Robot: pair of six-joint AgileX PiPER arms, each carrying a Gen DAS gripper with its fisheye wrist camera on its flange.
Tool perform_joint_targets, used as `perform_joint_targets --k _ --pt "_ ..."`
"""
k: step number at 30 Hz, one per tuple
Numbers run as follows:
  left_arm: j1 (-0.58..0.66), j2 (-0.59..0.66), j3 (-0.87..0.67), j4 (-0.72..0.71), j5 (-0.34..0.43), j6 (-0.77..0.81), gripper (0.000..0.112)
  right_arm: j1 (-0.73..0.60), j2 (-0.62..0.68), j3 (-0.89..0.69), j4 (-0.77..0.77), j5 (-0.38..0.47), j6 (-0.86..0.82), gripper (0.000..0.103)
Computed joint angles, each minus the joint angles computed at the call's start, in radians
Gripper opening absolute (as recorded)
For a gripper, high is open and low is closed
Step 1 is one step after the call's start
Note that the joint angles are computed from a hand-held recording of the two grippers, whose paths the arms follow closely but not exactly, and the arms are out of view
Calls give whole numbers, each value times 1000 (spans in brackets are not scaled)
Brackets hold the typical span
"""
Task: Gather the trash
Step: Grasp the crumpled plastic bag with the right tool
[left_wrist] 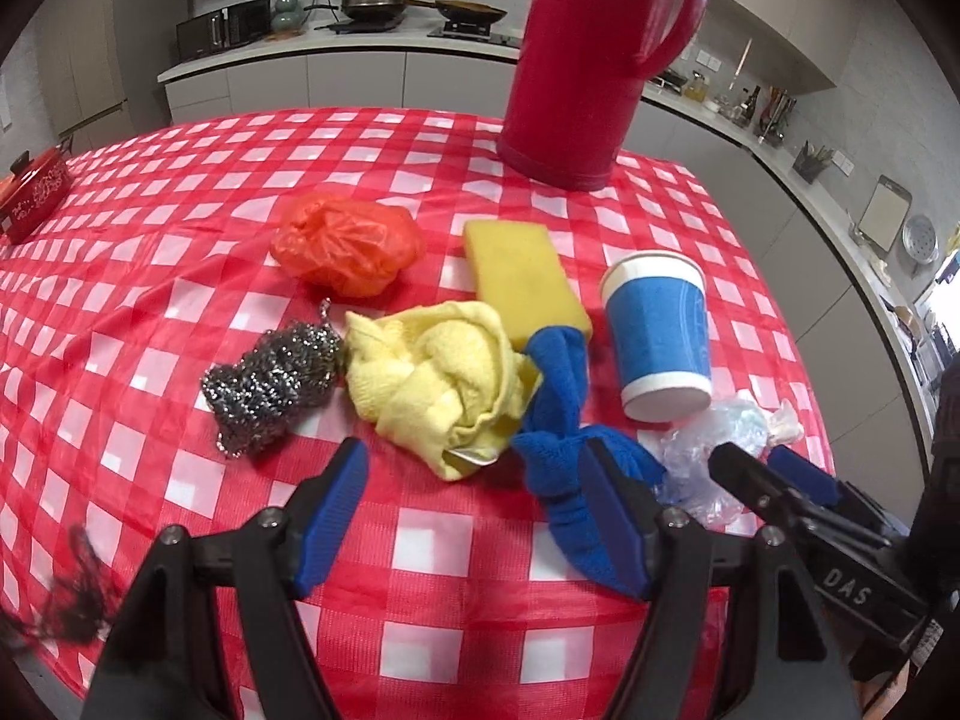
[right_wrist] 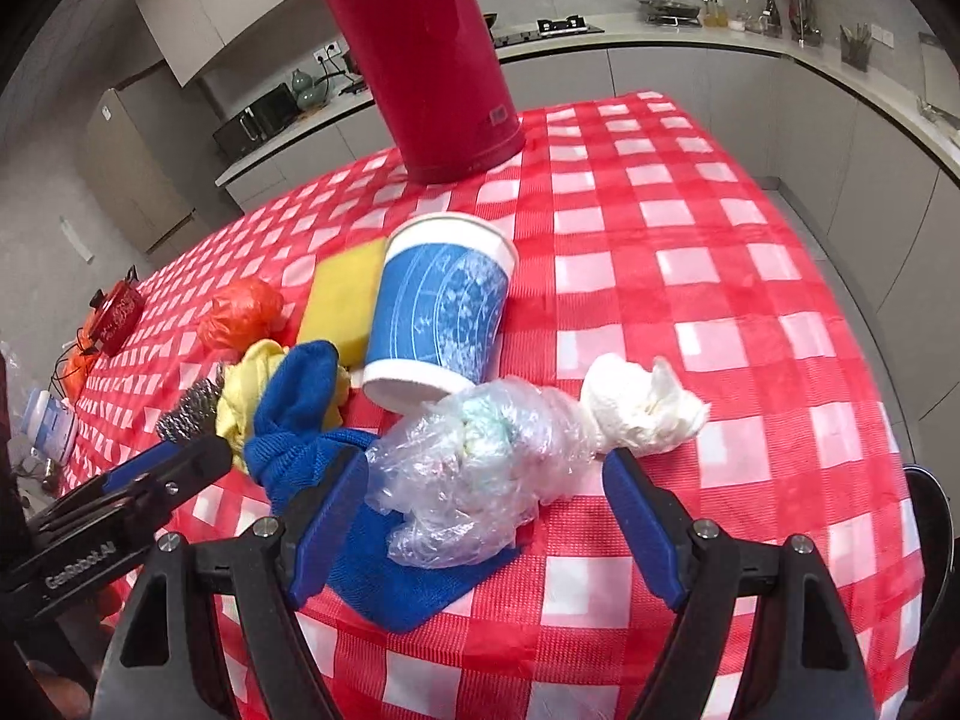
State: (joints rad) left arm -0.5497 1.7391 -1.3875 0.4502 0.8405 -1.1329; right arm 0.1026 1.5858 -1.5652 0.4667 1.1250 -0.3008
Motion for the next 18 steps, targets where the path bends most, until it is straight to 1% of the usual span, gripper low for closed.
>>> perform_joint_targets --k 2,3,4,5,7,9,13,18 --pt "-4 -1 7 6 -5 -11 74 0 1 6 8 0 -12 73" --pt "-5 1 7 4 -7 -10 74 -5 4 7 20 8 -25 60" --pt "-7 2 6 -3 -8 -7 74 -11 7 9 30 14 -39 52" --pt "-8 2 6 -6 -9 -5 74 -14 6 12 35 14 -45 51" --pt "-15 0 5 -9 -14 -3 74 -30 -3 16 54 22 -66 44" --pt "-24 -2 0 -12 -15 -2 74 -40 -22 24 61 18 -78 42" --pt "-36 5 -12 -46 -32 11 74 -85 -60 24 88 42 -106 42" --pt "-61 70 -64 -80 -45 35 73 -144 -92 29 101 60 -133 42"
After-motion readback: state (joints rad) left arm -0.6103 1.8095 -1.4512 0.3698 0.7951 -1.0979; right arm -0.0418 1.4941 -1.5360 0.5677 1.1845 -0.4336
